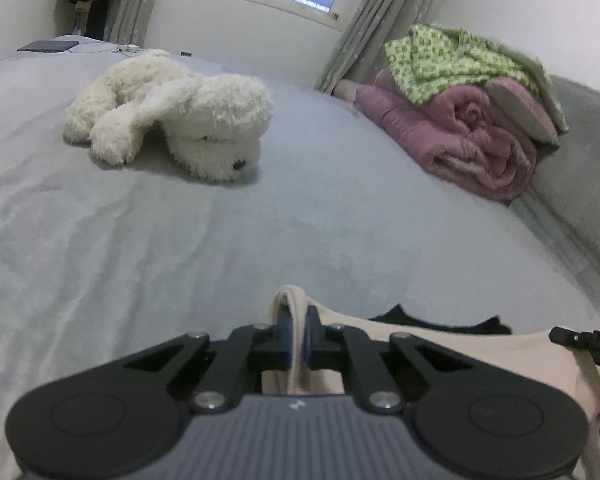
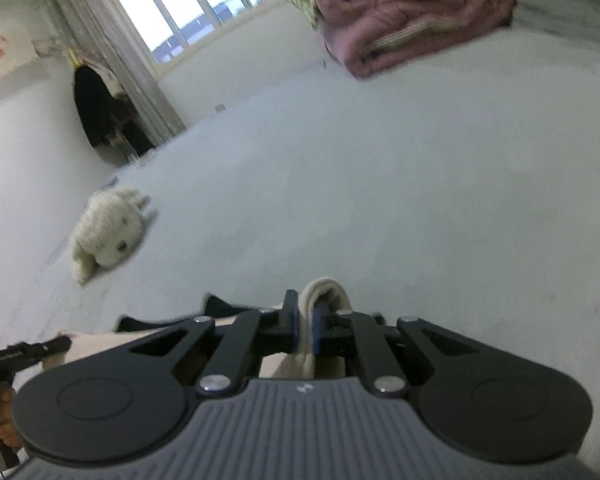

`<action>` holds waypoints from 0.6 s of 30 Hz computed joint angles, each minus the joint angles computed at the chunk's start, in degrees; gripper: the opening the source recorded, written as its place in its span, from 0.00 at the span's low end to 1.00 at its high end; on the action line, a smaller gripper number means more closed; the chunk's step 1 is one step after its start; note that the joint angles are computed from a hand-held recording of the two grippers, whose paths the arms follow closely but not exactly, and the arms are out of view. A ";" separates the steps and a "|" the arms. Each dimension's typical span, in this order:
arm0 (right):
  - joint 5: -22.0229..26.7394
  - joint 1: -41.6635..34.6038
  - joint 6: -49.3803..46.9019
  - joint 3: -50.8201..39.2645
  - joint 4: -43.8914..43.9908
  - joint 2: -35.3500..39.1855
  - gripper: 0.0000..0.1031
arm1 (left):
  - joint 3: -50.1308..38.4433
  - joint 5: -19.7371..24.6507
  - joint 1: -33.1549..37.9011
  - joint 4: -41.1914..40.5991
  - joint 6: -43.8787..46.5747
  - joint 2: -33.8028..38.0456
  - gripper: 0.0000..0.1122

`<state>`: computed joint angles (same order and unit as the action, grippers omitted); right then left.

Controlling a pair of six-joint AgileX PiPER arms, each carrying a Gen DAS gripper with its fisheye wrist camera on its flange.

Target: Fold clothes

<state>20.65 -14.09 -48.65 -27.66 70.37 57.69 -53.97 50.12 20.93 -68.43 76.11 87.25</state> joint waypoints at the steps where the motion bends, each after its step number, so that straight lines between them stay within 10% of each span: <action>1: 0.63 -0.71 -2.54 0.37 2.45 -1.06 0.09 | -0.09 0.35 0.24 -0.36 0.33 -0.14 0.05; 6: 3.93 -4.87 -10.14 1.76 9.47 -3.80 0.08 | -0.12 0.63 0.49 -1.50 0.43 -0.99 0.05; 18: -10.71 6.49 -4.46 2.63 4.62 -0.12 0.08 | 1.46 -4.28 -1.89 -1.83 2.45 -0.59 0.05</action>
